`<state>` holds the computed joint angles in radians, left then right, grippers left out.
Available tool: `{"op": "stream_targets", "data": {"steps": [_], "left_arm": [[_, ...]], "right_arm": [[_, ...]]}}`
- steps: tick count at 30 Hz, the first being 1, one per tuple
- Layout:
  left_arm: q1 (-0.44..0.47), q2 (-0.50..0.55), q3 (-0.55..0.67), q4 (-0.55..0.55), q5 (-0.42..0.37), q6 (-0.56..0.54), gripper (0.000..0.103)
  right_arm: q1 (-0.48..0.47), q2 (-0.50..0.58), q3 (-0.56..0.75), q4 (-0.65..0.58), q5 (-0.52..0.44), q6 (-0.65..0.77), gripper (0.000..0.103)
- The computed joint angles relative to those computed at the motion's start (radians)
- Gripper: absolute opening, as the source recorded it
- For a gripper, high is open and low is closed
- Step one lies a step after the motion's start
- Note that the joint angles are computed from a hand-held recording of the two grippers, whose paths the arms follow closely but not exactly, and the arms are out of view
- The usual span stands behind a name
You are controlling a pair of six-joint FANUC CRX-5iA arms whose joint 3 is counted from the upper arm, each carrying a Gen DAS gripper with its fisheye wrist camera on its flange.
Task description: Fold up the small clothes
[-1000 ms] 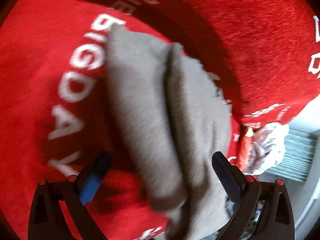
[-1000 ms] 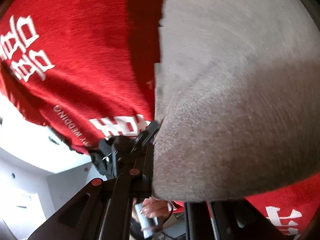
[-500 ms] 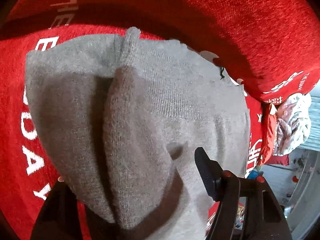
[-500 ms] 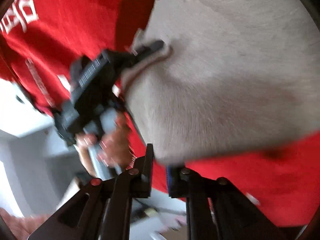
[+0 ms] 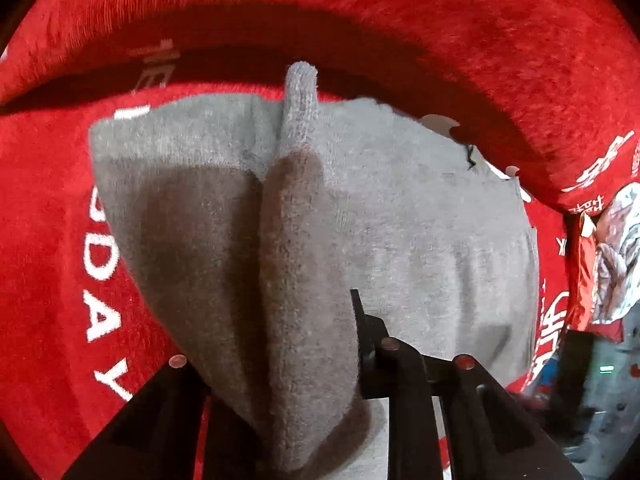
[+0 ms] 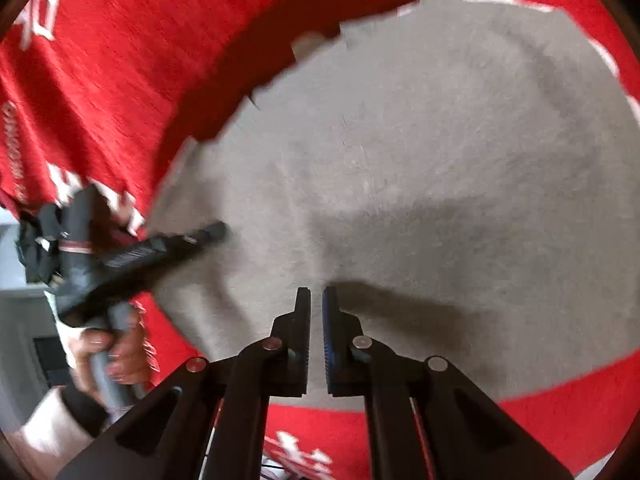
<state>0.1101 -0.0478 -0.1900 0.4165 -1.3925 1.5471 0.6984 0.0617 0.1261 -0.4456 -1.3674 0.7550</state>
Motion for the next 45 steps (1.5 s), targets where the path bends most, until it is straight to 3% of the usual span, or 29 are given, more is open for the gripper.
{"op": "stream_targets", "data": {"steps": [2,6,11,15,19,22,25,28,30,31,33,36,38,40,43,45], "left_arm": [[-0.017,-0.023,0.017,0.013,0.018,0.008,0.022],[-0.071,-0.026,0.078,0.067,0.049,0.015,0.022],[-0.221,0.081,0.246,0.071,0.066,0.07,0.022],[-0.36,0.204,0.415,-0.007,0.033,0.168,0.022],[-0.499,0.346,0.622,-0.109,-0.04,0.234,0.022],[-0.577,0.436,0.758,-0.202,-0.106,0.245,0.022],[-0.618,0.465,0.82,-0.217,-0.117,0.225,0.022],[-0.654,0.472,0.873,-0.239,-0.129,0.161,0.022],[-0.651,0.461,0.871,-0.226,-0.127,0.15,0.024],[-0.64,0.443,0.852,-0.224,-0.117,0.156,0.031],[-0.618,0.396,0.806,-0.246,-0.087,0.184,0.087],[-0.572,0.31,0.729,-0.323,-0.056,0.216,0.088],[-0.54,0.285,0.695,-0.348,-0.072,0.234,0.088],[-0.501,0.266,0.658,-0.376,-0.106,0.266,0.088],[-0.454,0.227,0.581,-0.382,-0.106,0.297,0.088],[-0.437,0.209,0.544,-0.409,-0.107,0.32,0.088]], "right_arm": [[-0.003,-0.024,-0.049,-0.014,0.064,0.017,0.0],[-0.043,-0.029,-0.054,-0.071,0.061,0.054,0.0],[-0.121,-0.015,-0.054,-0.18,0.041,0.107,0.0],[-0.19,-0.044,-0.097,-0.27,0.075,0.089,0.0],[-0.285,-0.203,-0.236,-0.277,0.212,0.002,0.003],[-0.374,-0.256,-0.29,-0.295,0.225,0.017,0.005],[-0.49,-0.25,-0.318,-0.406,0.195,0.093,0.005],[-0.524,-0.235,-0.32,-0.442,0.191,0.131,0.005],[-0.532,-0.225,-0.312,-0.447,0.19,0.141,0.005],[-0.539,-0.226,-0.311,-0.447,0.196,0.147,0.005],[-0.564,-0.236,-0.314,-0.446,0.218,0.147,0.005],[-0.64,-0.267,-0.35,-0.51,0.289,0.165,0.009],[-0.682,-0.264,-0.361,-0.566,0.306,0.186,0.025],[-0.693,-0.26,-0.372,-0.629,0.311,0.218,0.055],[-0.792,-0.273,-0.378,-0.732,0.225,0.283,0.061],[-0.78,-0.248,-0.372,-0.757,0.234,0.294,0.062]]}}
